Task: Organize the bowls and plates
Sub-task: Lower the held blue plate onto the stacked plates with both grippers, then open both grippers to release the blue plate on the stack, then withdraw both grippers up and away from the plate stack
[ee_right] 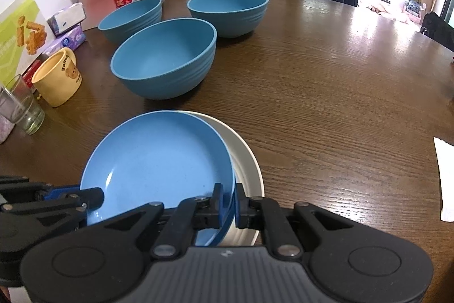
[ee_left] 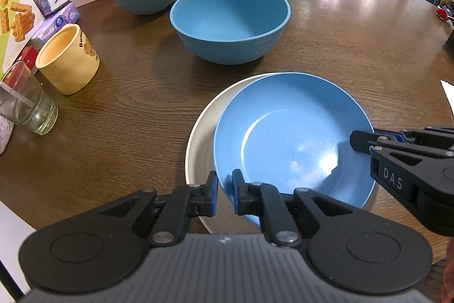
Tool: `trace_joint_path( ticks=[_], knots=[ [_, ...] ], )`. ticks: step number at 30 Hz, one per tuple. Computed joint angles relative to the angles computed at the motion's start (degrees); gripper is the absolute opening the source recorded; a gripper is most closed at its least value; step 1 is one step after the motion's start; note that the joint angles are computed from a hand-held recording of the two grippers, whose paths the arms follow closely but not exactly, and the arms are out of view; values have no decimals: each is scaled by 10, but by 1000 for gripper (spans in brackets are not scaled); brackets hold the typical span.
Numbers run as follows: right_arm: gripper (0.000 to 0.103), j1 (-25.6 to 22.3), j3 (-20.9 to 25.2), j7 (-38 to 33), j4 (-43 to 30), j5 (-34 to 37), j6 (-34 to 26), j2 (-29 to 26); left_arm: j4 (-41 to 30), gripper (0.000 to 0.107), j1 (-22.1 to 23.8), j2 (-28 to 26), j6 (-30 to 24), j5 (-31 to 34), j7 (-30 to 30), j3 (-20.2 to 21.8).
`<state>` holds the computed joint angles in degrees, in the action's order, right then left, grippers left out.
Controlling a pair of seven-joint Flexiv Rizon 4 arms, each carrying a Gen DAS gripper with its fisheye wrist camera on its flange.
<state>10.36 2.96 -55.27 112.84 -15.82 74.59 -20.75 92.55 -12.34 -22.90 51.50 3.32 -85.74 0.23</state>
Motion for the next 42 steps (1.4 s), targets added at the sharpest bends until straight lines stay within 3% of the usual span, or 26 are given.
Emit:
trace_joint_path(
  ticks=[11,13,14,20,28,31,42],
  knots=[
    [11,-14,15,-20,-4,33,9,-1,-7,12,5,-5,-17,-6,0,-3],
    [12,-11,11,-18,-2,31,11,1,-2,21,8,-2,-13,-16,4,-5],
    [13,-11,11,-17,-1,32,10,3,-2,32,10,-1,-12,-19,3,-5],
    [36,-18,12,-16,4,43,21,15,2,72,14,12,6,-26,4,-4],
    [93,-21,5,1,30,44,41,46,29,102,36,42,25,-67,30,-12],
    [103,-23,4,13,36,43,27,56,38,103,43,50,25,-84,47,-16],
    [103,-27,7,50,72,30,15,101,74,103,47,91,32,-101,47,-12]
  ],
)
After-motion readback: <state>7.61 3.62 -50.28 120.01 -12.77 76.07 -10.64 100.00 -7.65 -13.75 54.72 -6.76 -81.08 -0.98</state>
